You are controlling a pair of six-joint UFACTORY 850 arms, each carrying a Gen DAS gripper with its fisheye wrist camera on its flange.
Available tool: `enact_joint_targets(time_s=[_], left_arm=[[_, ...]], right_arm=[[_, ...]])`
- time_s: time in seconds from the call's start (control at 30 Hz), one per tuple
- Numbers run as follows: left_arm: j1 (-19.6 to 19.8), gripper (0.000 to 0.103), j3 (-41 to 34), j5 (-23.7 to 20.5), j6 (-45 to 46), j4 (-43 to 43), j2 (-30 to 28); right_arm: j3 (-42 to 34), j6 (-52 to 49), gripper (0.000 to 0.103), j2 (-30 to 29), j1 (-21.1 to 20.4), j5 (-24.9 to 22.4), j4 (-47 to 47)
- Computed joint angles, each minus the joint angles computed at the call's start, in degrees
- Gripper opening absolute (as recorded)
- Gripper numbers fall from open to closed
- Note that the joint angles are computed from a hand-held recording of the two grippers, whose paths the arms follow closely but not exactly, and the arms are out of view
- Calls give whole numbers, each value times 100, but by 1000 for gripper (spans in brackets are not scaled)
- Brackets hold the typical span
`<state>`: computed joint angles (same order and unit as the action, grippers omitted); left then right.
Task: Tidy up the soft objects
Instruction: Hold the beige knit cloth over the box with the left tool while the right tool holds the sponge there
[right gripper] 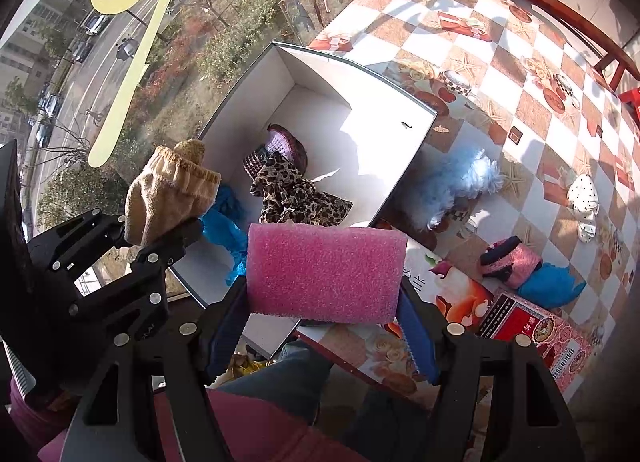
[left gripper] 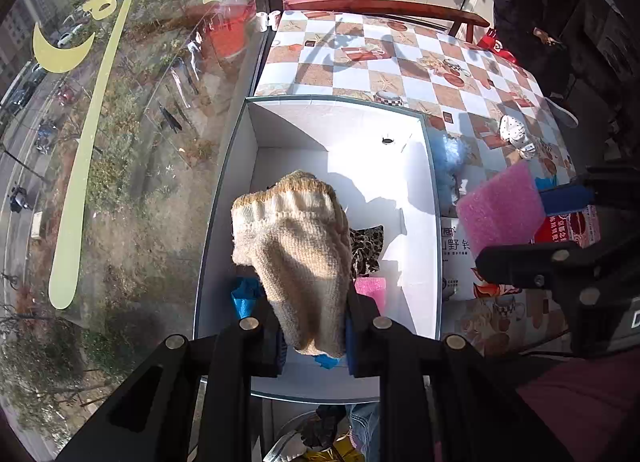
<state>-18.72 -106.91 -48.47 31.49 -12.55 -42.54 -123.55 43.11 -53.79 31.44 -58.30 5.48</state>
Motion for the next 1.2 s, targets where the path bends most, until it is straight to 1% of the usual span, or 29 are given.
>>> enact_joint_targets(time_s=[0.43, 0.6, 0.93, 1.2], left_arm=[[-11, 23, -239, -142, -143, 97, -177], [-24, 23, -251, -119, -216, 140, -189], [-83, 23, -477, -159, -560, 370, -371], [-116, 23, -701, -224, -766, 468, -510]], right_arm=[[-64, -57, 71, -54, -58, -67, 62], [-83, -78, 71, -67, -69, -78, 36], [-313, -32, 71, -244, -135, -211, -58], [-691, 37, 71, -467, -195, -312, -107]])
